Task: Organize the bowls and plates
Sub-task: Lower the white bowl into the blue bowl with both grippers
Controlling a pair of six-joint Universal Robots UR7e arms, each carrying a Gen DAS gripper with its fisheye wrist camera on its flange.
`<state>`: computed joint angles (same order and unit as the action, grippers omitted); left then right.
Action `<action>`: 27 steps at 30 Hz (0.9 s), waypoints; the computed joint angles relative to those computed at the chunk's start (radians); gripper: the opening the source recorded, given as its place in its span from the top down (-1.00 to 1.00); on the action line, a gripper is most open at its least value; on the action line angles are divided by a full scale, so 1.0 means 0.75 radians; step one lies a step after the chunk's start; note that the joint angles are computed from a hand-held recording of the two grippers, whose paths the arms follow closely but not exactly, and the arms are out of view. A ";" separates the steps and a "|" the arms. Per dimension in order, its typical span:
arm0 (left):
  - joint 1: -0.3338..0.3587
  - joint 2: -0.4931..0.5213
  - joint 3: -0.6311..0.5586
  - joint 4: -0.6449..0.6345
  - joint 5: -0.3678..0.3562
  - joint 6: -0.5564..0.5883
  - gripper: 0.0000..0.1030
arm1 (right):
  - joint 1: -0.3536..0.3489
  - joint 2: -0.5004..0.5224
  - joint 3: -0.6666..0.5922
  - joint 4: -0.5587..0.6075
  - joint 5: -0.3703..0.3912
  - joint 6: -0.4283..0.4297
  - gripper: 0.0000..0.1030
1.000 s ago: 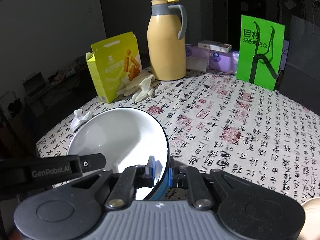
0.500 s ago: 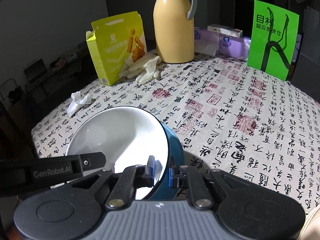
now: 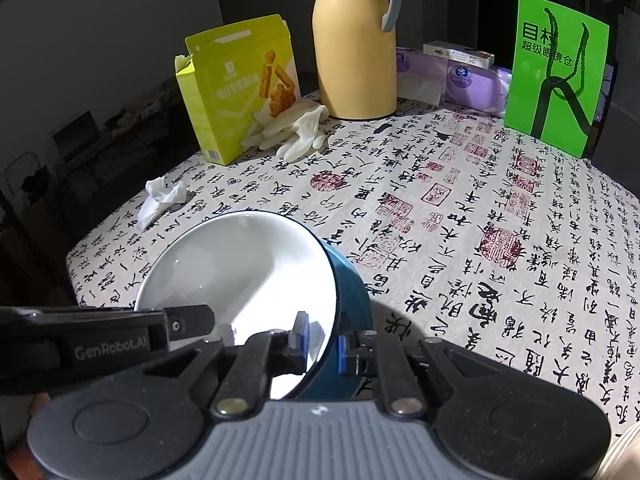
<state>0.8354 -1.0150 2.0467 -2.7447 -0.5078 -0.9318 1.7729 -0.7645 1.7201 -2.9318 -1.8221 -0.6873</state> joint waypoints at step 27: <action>0.042 -0.013 -0.218 0.665 -0.085 -0.185 0.81 | 0.034 0.024 -0.038 0.016 -0.118 0.011 0.89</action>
<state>0.8668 -1.0248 1.8834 -2.2459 -0.5718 -1.0706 1.7982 -0.7464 1.6914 -2.9195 -1.9107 -0.6790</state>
